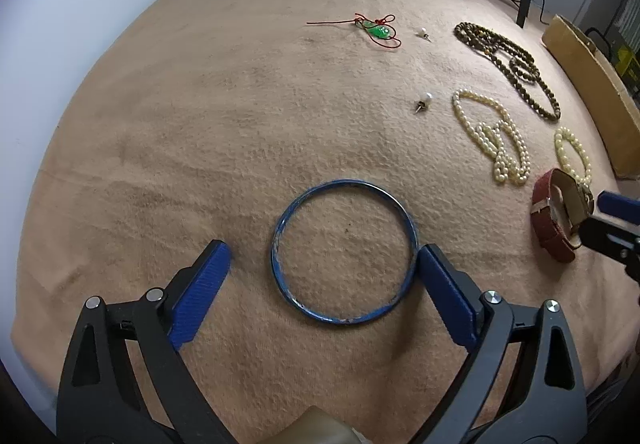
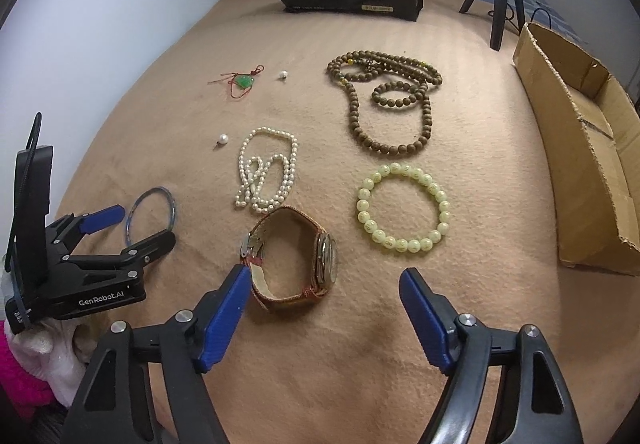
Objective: Organize jewelry
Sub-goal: 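Reach the left tool to the blue bangle while the right tool reaches the brown watch, then grasp the blue bangle with the left tool while the right tool grasps the watch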
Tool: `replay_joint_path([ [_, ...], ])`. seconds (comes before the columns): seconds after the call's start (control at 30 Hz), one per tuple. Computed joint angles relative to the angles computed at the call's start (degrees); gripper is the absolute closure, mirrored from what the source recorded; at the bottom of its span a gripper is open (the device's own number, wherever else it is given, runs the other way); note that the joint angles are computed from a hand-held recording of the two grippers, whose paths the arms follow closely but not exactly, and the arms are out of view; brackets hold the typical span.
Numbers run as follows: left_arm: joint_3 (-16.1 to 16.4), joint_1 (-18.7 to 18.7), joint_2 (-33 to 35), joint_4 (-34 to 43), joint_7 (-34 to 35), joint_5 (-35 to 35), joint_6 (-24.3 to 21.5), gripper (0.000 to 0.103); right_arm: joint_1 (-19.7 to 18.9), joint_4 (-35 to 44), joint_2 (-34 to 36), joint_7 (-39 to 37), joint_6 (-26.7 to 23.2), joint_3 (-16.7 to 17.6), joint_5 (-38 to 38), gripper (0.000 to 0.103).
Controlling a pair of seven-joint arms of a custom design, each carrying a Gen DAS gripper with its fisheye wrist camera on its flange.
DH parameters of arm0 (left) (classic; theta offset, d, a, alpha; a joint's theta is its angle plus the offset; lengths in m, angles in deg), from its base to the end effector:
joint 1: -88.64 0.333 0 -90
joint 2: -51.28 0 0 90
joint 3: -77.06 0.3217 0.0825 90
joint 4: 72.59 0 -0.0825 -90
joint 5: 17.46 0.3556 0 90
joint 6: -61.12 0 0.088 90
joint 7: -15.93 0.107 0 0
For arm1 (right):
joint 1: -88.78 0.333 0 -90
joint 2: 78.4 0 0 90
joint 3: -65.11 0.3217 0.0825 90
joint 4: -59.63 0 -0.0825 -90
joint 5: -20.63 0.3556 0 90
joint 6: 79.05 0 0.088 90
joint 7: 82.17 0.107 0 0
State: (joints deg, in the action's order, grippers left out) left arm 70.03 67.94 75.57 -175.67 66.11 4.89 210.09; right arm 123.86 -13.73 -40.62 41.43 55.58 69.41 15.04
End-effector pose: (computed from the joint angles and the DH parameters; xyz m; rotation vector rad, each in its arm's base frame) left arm 0.5853 -0.3059 0.3759 -1.9280 2.0575 -0.4734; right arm 0.5882 0.4605 0.4233 -2.0567 1.8059 -0.1402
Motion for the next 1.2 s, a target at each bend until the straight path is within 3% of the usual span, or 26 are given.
replay_joint_path([
  [0.23,-0.6,1.0,-0.7,-1.6,1.2,-1.8,2.4,0.008,-1.0,1.8,1.8,-0.8,-1.4,1.2,3.3,0.049],
  [0.4,-0.2,1.3,-1.9,-2.8,0.8,-2.0,2.9,0.03,-1.1,2.2,2.1,-1.2,-1.4,1.3,4.0,0.07],
  [0.67,-0.1,1.2,-2.5,-3.5,0.5,-2.0,4.1,0.03,-0.8,0.8,1.2,-1.1,0.1,1.0,3.9,0.086],
  [1.2,-0.5,-0.9,-3.1,0.5,-0.6,1.9,5.4,0.03,-0.5,-8.2,-6.2,1.9,7.7,-0.8,-0.5,0.09],
])
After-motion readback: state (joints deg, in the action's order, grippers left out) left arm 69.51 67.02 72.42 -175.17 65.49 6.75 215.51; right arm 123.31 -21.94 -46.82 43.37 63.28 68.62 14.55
